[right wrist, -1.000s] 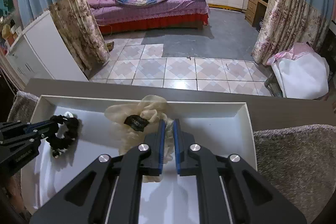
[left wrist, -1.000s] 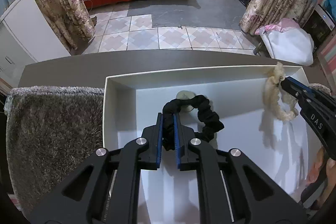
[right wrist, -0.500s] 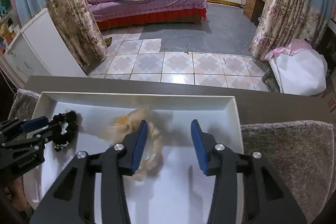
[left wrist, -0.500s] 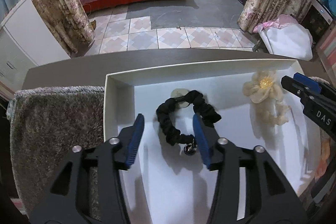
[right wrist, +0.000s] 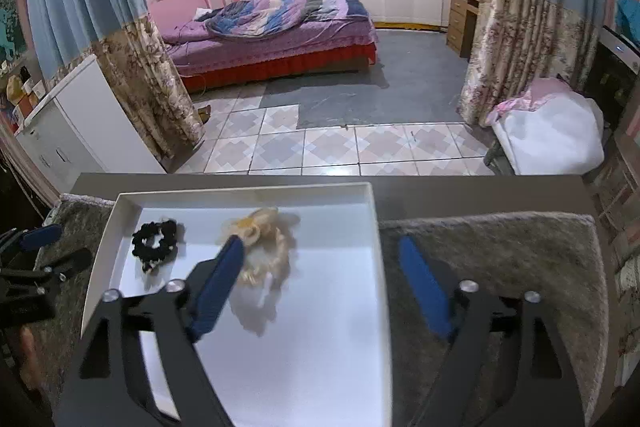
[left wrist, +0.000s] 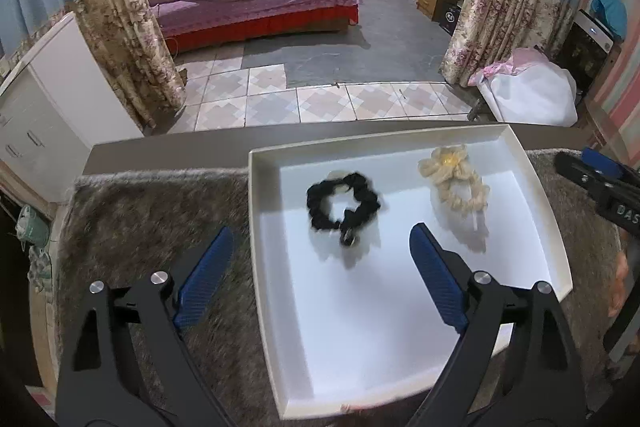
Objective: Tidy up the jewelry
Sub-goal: 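Withdraw both open tools from the tray back over the remaining jewelry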
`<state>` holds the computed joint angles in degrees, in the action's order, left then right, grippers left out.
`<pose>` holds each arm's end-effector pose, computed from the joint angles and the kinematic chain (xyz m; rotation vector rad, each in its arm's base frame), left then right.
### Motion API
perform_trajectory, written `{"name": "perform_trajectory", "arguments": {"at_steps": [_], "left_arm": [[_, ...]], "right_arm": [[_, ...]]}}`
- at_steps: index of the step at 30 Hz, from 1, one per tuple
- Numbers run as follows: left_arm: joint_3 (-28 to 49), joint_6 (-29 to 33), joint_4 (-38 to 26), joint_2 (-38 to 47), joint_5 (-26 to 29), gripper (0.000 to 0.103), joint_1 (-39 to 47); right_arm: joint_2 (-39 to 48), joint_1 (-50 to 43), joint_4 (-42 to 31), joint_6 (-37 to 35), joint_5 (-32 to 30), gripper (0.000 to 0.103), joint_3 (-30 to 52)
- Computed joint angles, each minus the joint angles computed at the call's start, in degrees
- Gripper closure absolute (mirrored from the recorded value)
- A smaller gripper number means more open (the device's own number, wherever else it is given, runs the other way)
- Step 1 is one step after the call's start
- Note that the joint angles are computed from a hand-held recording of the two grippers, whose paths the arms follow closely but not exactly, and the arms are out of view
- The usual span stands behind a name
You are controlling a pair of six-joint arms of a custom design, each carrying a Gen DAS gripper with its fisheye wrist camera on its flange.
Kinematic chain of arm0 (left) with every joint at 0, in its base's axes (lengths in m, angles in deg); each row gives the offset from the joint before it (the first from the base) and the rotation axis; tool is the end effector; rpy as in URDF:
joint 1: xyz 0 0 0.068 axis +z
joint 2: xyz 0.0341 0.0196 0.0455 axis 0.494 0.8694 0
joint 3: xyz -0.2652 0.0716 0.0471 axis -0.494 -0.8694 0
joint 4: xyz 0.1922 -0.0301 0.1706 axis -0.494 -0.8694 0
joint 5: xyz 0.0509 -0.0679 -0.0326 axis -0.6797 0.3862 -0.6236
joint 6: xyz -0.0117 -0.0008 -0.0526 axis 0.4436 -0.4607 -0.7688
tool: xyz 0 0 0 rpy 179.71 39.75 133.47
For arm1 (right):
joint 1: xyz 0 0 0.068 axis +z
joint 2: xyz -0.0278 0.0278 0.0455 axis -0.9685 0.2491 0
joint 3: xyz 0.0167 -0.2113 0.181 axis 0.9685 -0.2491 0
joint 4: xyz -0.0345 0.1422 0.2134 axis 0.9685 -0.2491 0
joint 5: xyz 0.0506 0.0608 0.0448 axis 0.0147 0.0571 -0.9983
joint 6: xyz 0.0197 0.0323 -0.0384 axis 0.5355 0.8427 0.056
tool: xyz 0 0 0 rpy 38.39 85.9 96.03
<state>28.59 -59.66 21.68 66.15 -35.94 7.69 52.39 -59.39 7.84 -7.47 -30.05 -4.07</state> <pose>0.2328 -0.0771 0.3022 -0.6597 2.4801 0.1903 0.3503 0.1094 0.3158 -0.5545 2.2973 0.3352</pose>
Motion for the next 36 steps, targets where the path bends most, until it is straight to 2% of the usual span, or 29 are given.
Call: {"name": "perform_trajectory", "arguments": {"at_steps": [4, 6, 11, 14, 19, 24, 26, 30, 36], "left_arm": [[-1.08, -4.38, -4.65, -3.79, -0.14, 0.014, -2.71], [-1.63, -7.18, -6.94, -4.77, -1.18, 0.014, -4.4], [-3.67, -16.59, -13.31, -7.62, -3.01, 0.01, -11.67], [-5.36, -21.64, -15.47, -9.37, -3.22, 0.007, -16.17], [-7.74, -30.87, -18.07, -11.39, -2.78, 0.003, -22.97], [-7.11, -36.34, -21.22, -9.47, -2.67, 0.003, -28.21], [-6.83, -37.01, -21.56, -9.06, -2.56, 0.003, -29.56], [-4.9, -39.8, -23.66, -7.38, -3.22, 0.003, -32.6], [-2.75, -42.79, -24.95, -5.94, -3.81, 0.003, -36.55]], "right_arm": [[-5.63, -1.53, 1.09, -1.5, 1.39, 0.014, -5.38], [-8.33, -2.02, 1.64, -1.72, 1.93, 0.006, -8.13], [-14.92, -3.61, 1.92, -3.88, 3.04, 0.006, -14.92], [-18.31, -3.68, 2.47, -5.8, 6.67, 0.006, -18.58], [-22.09, -4.49, 0.69, -6.68, 8.75, 0.006, -21.62], [-23.27, -5.95, -5.94, -8.82, 5.97, 0.006, -21.36], [-24.0, -6.12, -6.91, -10.24, 4.92, 0.006, -21.95], [-26.4, -6.01, -6.28, -11.16, 6.77, 0.006, -24.47], [-26.73, -8.5, -9.29, -12.69, 3.14, 0.006, -24.04]]}}
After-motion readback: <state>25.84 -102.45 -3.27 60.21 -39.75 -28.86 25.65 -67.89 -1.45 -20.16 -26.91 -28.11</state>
